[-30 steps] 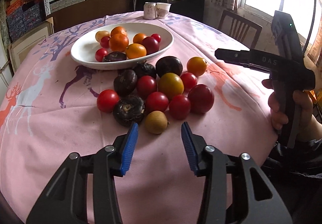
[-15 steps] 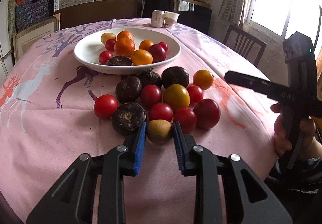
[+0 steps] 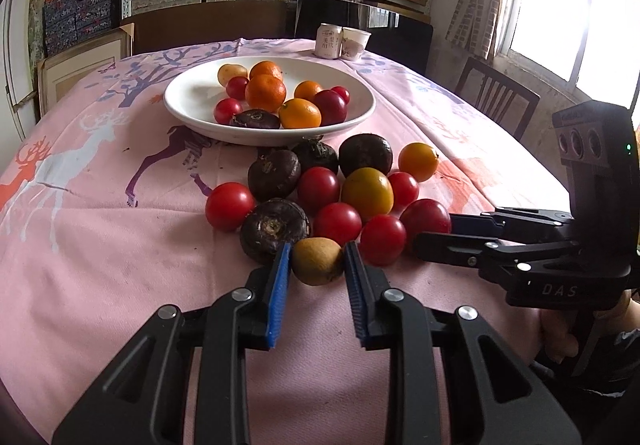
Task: Organize fruits
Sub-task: 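Grasp a small yellow tomato with the left tool while the right grasps a red plum, then place both fruits on the white plate and open both tools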
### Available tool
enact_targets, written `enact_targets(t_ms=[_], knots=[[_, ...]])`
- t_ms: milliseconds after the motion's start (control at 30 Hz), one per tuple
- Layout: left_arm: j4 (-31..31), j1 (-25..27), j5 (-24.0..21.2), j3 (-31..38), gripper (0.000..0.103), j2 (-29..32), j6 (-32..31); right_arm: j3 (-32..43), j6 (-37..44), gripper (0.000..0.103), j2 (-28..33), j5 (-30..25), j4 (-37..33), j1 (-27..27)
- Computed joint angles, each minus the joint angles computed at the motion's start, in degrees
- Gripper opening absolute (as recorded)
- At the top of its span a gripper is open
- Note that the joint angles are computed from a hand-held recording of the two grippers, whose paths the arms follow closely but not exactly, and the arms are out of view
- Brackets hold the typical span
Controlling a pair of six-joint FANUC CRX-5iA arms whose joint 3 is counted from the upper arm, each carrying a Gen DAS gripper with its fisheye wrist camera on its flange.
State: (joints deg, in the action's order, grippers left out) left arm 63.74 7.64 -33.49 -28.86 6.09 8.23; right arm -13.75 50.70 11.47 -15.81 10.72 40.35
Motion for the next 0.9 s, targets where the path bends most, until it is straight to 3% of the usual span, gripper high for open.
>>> enact_targets(t_ms=[100, 233, 333, 433, 667, 900], knots=[[0.5, 0.1, -0.1, -0.1, 0.026, -0.1, 0.0, -0.8, 0.9, 0.038, -1.1, 1.7, -2.4, -0.2], [1.9, 0.5, -0.5, -0.3, 0.026, -0.4, -0.2, -5.2, -10.5, 0.038, -3.4, 5.8, 8.3, -0.7], [3.3, 0.6, -0.4, 0.1, 0.026, -0.8, -1.4, -4.7, -10.6, 0.038, -4.4, 5.8, 8.2, -1.7], [4.1, 0.0, 0.7, 1.8, 0.026, -0.5, -2.4, -4.5, -17.3, 0.038, -4.0, 6.0, 16.6, -3.4], [-1.4, -1.1, 2.7, 12.7, 0.026, 6.0, 3.7, 11.2, -4.4, 0.038, 3.7, -2.5, 5.9, -6.5], [-18.0, -1.0, 0.9, 30.7, 0.026, 17.1, 22.3, 31.0, 0.1, 0.038, 16.8, -13.1, 1.9, -9.7]])
